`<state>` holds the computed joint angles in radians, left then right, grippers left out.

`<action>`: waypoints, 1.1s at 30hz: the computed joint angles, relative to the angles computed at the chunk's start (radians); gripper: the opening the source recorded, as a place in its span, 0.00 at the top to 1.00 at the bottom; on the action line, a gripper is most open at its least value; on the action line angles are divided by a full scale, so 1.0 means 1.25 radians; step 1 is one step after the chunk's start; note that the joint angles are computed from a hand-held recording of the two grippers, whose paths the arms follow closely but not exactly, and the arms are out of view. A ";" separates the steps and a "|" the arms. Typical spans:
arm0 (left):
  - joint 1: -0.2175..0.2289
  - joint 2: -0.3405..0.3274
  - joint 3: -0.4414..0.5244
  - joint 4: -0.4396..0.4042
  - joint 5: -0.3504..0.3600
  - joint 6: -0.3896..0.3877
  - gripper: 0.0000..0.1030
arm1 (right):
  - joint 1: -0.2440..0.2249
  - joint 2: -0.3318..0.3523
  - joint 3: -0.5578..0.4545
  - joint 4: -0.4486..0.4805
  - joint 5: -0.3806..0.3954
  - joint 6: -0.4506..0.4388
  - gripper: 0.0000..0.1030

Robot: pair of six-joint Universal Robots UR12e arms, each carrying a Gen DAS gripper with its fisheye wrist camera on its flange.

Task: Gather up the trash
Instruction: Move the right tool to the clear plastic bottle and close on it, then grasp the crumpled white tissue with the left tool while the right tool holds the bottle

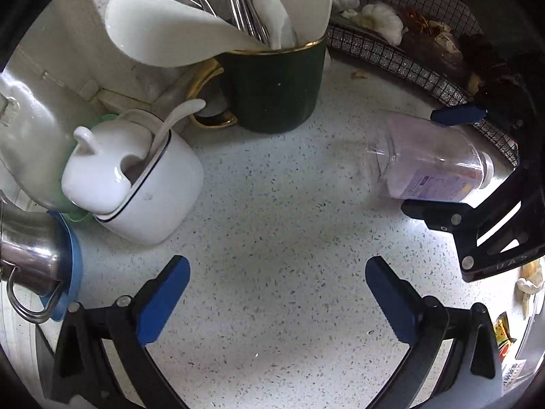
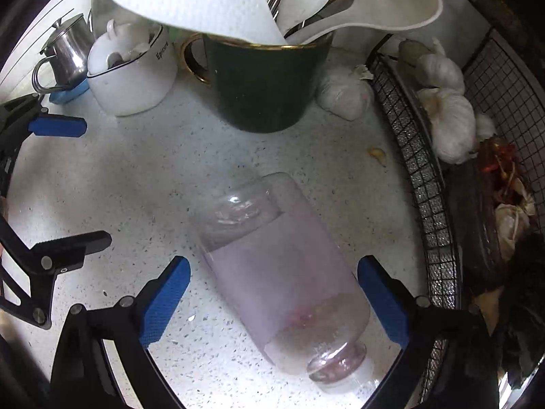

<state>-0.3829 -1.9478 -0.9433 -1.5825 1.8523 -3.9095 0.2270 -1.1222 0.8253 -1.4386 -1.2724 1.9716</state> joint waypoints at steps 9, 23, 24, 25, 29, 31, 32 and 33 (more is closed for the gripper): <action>-0.003 -0.002 -0.004 0.005 -0.019 0.014 0.00 | -0.007 -0.043 0.070 -0.048 -0.010 0.041 0.18; -0.058 -0.019 0.047 0.052 -0.032 0.104 0.00 | -0.087 -0.185 0.224 -0.128 0.032 0.198 0.32; -0.061 -0.023 0.055 0.057 -0.037 0.113 0.00 | -0.096 -0.195 0.230 -0.128 0.039 0.210 0.32; -0.063 -0.026 0.063 0.063 -0.042 0.127 0.00 | -0.104 -0.205 0.234 -0.128 0.044 0.228 0.32; -0.091 -0.068 0.136 0.065 -0.035 0.171 0.00 | -0.151 -0.249 0.280 -0.163 0.047 0.282 0.32; -0.101 -0.087 0.168 0.069 -0.042 0.209 0.00 | -0.171 -0.268 0.298 -0.173 0.036 0.316 0.32; -0.106 -0.100 0.189 0.069 -0.047 0.231 0.00 | -0.180 -0.278 0.307 -0.176 0.032 0.338 0.32; -0.109 -0.111 0.205 0.070 -0.056 0.250 0.00 | -0.187 -0.288 0.320 -0.181 0.030 0.359 0.32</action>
